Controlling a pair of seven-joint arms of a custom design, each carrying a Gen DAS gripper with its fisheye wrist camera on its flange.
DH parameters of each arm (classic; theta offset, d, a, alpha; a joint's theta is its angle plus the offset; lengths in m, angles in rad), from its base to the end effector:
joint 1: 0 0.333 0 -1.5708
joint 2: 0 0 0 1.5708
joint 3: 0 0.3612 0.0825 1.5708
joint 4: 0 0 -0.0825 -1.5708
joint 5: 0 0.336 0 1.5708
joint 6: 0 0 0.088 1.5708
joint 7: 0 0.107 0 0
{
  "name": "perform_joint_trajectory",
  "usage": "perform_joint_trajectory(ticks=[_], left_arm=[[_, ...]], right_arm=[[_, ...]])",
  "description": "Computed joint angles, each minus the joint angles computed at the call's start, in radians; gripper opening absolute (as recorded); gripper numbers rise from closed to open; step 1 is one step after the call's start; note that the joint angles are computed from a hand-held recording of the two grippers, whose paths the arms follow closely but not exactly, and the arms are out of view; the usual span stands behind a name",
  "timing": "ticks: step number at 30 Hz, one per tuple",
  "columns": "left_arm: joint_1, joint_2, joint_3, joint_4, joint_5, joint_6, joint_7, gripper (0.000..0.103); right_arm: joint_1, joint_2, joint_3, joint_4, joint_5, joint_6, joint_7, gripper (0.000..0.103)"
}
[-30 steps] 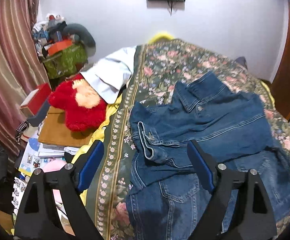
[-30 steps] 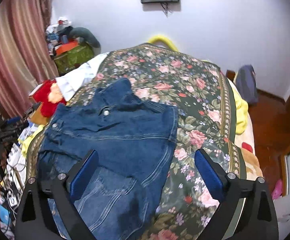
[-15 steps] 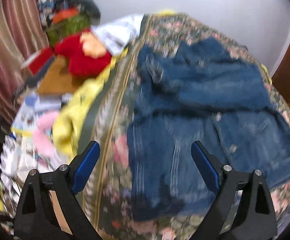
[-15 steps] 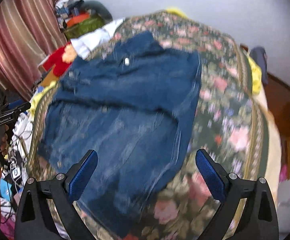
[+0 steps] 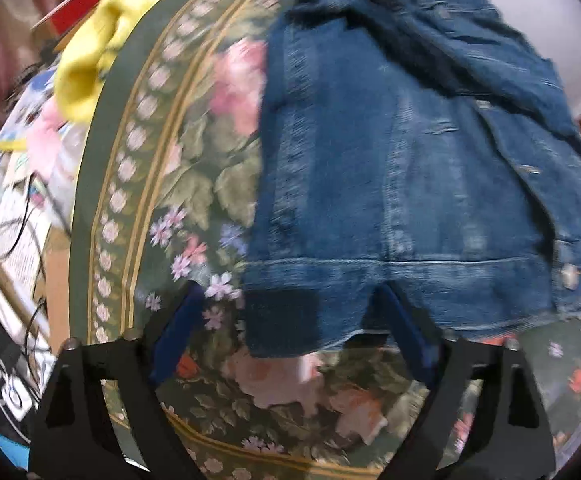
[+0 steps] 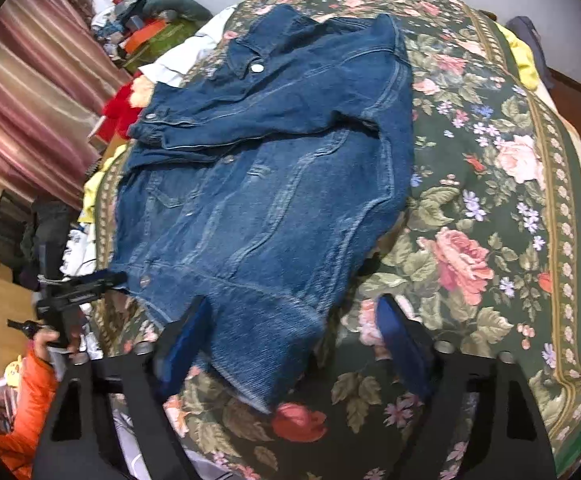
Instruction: Fold large clothes
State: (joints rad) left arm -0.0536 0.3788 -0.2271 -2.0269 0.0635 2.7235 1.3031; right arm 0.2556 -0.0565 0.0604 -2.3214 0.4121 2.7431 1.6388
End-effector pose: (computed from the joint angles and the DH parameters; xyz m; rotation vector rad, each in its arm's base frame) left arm 0.5924 -0.1596 0.3757 -2.0705 2.1494 -0.4651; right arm 0.4784 0.1402 0.4897 -1.7607 1.9337 -0.0817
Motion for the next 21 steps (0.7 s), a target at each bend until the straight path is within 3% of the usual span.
perform_joint_trajectory(ticks=[1,2,4,6,9,14,21], left_arm=[[0.028,0.007,-0.033,-0.004,-0.071,0.003,0.034,0.067],[0.060,0.008,-0.070,-0.016,-0.116,0.019,0.052,0.054],[0.036,-0.004,-0.050,-0.030,-0.111,0.038,0.031,0.048],[-0.007,-0.018,-0.011,-0.036,-0.052,0.045,-0.007,0.029],[-0.014,-0.041,-0.012,-0.034,-0.025,0.041,-0.008,0.017],[0.001,-0.076,-0.030,0.005,-0.037,0.057,0.043,0.013],[0.025,-0.099,-0.091,0.128,-0.155,0.113,0.184,0.012]], right_arm=[[0.005,-0.003,-0.001,-0.004,0.029,0.004,-0.025,0.063],[0.008,-0.003,-0.001,-0.002,0.042,0.005,-0.036,0.051],[0.013,-0.002,0.001,-0.001,0.060,0.010,-0.054,0.038],[0.016,-0.002,0.004,-0.002,0.066,0.020,-0.057,0.032],[0.022,-0.002,0.000,0.003,0.119,0.034,-0.103,0.025],[0.014,0.014,-0.002,0.060,0.089,0.030,-0.133,0.021],[-0.001,0.062,-0.007,0.170,0.019,0.073,-0.129,0.019]])
